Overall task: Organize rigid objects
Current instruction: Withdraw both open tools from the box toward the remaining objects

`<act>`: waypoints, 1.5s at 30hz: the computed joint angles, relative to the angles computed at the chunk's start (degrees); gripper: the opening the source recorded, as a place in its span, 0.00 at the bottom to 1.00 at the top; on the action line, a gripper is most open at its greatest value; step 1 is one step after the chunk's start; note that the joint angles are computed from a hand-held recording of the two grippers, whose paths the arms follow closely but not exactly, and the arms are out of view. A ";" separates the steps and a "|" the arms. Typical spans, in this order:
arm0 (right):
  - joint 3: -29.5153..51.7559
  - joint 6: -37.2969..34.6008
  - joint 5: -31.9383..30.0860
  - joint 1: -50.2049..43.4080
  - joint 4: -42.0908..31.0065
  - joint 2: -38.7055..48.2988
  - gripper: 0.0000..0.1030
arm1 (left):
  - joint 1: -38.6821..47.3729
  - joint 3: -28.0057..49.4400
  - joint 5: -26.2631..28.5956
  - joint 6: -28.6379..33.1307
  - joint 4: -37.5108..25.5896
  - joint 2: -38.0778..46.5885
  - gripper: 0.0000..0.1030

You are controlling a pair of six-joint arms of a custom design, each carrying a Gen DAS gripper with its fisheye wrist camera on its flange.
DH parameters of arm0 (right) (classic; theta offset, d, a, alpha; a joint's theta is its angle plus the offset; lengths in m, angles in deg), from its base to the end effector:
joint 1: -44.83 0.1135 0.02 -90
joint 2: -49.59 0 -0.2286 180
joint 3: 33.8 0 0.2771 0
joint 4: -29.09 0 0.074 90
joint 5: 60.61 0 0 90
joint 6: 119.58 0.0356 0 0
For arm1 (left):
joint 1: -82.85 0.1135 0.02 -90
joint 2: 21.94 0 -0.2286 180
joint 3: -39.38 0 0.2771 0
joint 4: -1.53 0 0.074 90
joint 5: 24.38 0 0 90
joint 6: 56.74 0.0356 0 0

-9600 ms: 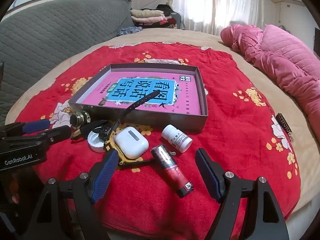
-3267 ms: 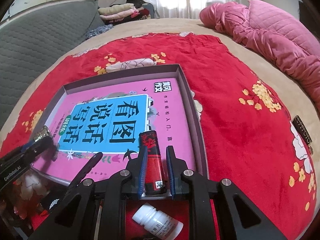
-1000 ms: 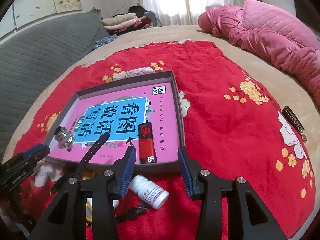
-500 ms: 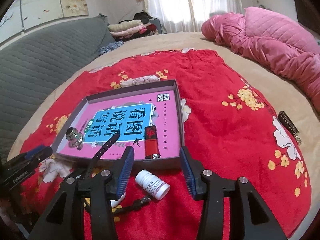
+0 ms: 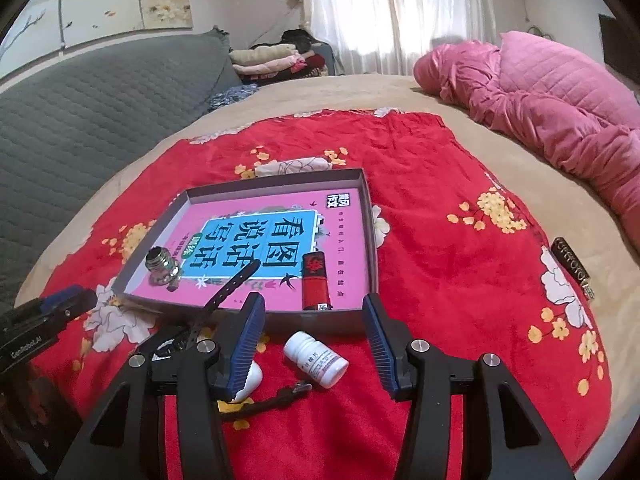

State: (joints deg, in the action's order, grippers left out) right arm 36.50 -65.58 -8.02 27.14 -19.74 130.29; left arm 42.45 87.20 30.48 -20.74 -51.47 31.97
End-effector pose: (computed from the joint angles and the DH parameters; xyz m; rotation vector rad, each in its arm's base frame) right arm 0.2999 -0.0730 0.2012 -0.5900 2.2852 0.4179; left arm 0.1761 -0.1230 0.1804 -0.4804 2.2990 0.0287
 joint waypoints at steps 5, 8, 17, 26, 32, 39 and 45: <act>0.51 -1.73 -0.72 -1.97 -1.62 0.10 0.51 | -1.83 0.64 0.22 -1.12 -1.64 0.68 0.40; 0.39 -3.10 -1.15 -2.87 -2.66 -0.25 0.51 | -2.92 1.21 -0.18 -1.61 -2.29 1.14 0.40; -1.56 -6.89 -1.31 -3.22 -4.31 -2.44 0.52 | -5.06 2.16 0.06 -2.02 -3.20 2.60 0.40; -3.18 -10.17 -0.62 -3.62 -6.44 -3.56 0.52 | -5.19 1.94 1.32 -2.42 -3.80 1.98 0.40; -4.24 -12.86 -1.37 -3.62 -8.56 -5.15 0.52 | -5.15 1.96 1.94 -2.27 -3.72 2.25 0.40; -5.05 -14.62 -1.54 -2.87 -10.30 -6.26 0.52 | -5.15 1.82 2.34 -2.21 -3.57 2.28 0.40; -6.23 -16.88 -1.60 -2.06 -11.71 -7.45 0.52 | -5.06 2.12 3.69 -1.53 -2.56 4.16 0.40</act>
